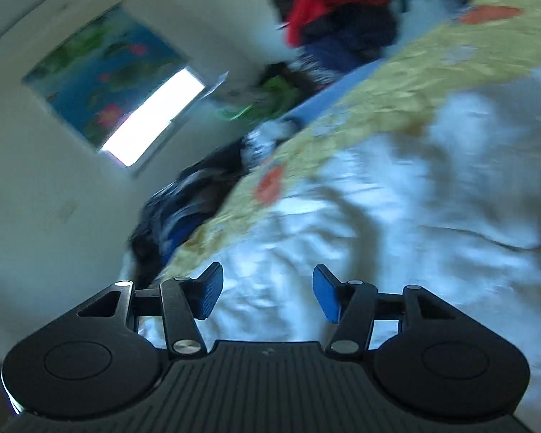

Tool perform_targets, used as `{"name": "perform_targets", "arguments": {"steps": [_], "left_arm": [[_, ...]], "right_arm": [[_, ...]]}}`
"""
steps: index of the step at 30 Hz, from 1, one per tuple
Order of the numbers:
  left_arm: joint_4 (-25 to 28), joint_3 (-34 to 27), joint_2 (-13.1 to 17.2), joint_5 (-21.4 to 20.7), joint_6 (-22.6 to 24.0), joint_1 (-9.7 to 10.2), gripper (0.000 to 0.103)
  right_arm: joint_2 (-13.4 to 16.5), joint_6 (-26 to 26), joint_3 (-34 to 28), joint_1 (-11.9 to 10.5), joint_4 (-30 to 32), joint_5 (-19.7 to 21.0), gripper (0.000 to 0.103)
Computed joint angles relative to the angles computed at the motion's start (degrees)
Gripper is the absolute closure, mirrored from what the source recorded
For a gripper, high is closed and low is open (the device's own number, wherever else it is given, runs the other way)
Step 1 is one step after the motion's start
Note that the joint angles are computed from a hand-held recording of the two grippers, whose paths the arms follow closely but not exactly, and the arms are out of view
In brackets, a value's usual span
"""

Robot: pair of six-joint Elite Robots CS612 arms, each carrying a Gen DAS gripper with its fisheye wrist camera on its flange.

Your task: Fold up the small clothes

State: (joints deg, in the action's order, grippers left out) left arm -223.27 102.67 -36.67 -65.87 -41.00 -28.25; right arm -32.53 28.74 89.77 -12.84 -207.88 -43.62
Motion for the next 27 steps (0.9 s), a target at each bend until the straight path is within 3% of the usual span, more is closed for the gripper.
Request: {"name": "perform_targets", "arguments": {"steps": [2, 5, 8, 9, 11, 13, 14, 17, 20, 24, 27], "left_arm": [[1.1, -2.3, 0.3, 0.1, 5.3, -0.48, 0.000], [8.3, -4.8, 0.7, 6.5, 12.9, -2.07, 0.000], [13.7, -4.2, 0.8, 8.8, 14.2, -2.64, 0.000], [14.0, -4.0, 1.0, 9.0, 14.4, -2.60, 0.000], [15.2, -4.0, 1.7, 10.8, 14.6, -2.68, 0.000], [18.2, -4.0, 1.9, 10.1, 12.1, -2.11, 0.000], [20.6, -4.1, 1.6, 8.6, 9.8, -1.61, 0.000], [21.5, -4.1, 1.5, 5.9, 6.7, -0.69, 0.000], [21.9, -3.9, 1.5, 6.0, 6.5, -0.80, 0.000], [22.2, -3.9, 1.4, 6.1, 6.2, -0.89, 0.000], [22.6, -4.2, 1.5, 6.1, 6.0, -0.85, 0.000]], "right_arm": [[0.7, -0.4, -2.4, 0.6, 3.5, 1.4, 0.047], [1.8, 2.8, -5.0, 1.1, 9.2, 1.3, 0.047], [3.2, 9.7, -5.8, 0.7, 9.0, 5.3, 0.047], [3.9, 10.5, -6.2, 0.5, 8.5, 7.9, 0.040], [4.3, 6.1, -6.1, 0.4, 14.0, 11.0, 0.020], [4.1, 1.3, -5.3, 0.7, 16.9, 9.2, 0.027], [4.4, 1.0, -5.1, 0.5, 15.7, 9.5, 0.034], [4.6, 5.1, -4.3, -0.6, 11.0, 12.3, 0.034], [4.1, 11.0, -1.7, -2.6, -2.1, 10.2, 0.032], [3.5, 22.7, 2.5, -6.4, -18.5, -0.4, 0.036], [2.8, 27.4, 4.6, -8.8, -21.8, -7.9, 0.042]]}}
